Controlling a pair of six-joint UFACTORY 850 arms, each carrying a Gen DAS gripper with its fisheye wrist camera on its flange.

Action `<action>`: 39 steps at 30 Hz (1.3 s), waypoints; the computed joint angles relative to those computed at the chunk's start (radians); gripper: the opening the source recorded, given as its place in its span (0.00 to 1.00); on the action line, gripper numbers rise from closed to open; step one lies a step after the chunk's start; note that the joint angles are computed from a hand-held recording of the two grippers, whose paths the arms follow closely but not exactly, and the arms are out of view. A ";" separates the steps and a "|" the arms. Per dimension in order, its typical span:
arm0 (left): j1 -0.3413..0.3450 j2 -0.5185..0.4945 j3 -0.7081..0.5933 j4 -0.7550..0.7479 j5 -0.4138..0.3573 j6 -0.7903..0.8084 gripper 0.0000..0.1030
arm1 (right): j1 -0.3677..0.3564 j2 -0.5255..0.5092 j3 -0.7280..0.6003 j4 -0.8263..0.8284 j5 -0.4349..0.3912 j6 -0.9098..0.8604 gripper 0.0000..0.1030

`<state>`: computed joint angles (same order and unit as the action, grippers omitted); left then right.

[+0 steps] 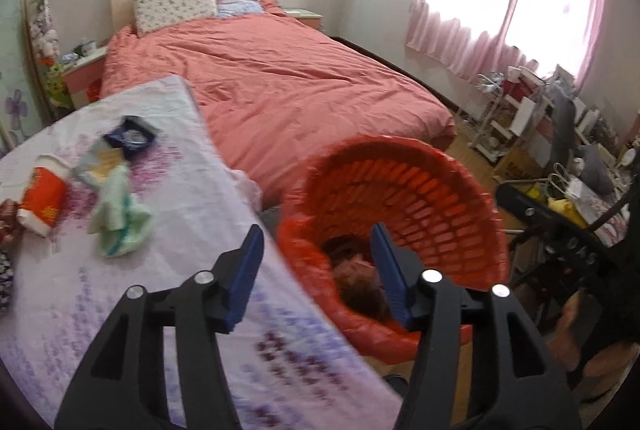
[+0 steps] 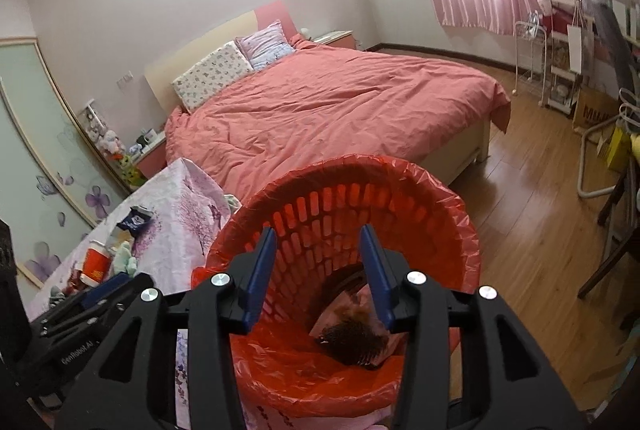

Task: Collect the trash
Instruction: 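Carry the tube and mesh mat over the orange basket and open both tools, then grasp the grey-green sock on the bed with the left tool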

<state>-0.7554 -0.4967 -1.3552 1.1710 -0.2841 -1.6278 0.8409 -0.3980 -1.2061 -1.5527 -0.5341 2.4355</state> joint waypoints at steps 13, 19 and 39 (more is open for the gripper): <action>0.051 0.202 0.262 0.161 -0.179 -0.178 0.67 | 0.052 -0.065 -0.118 0.122 -0.021 -0.228 0.43; 0.117 0.320 0.401 0.182 -0.229 -0.251 0.67 | 0.088 -0.130 -0.213 0.190 -0.006 -0.358 0.43; 0.378 0.471 0.612 0.247 -0.173 -0.334 0.43 | 0.162 -0.347 -0.527 0.486 0.041 -0.765 0.43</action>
<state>-0.3772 -0.0260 -0.7434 1.4180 -0.4569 -1.9622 1.0031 -0.7446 -1.7326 -1.0671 -0.4927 1.6702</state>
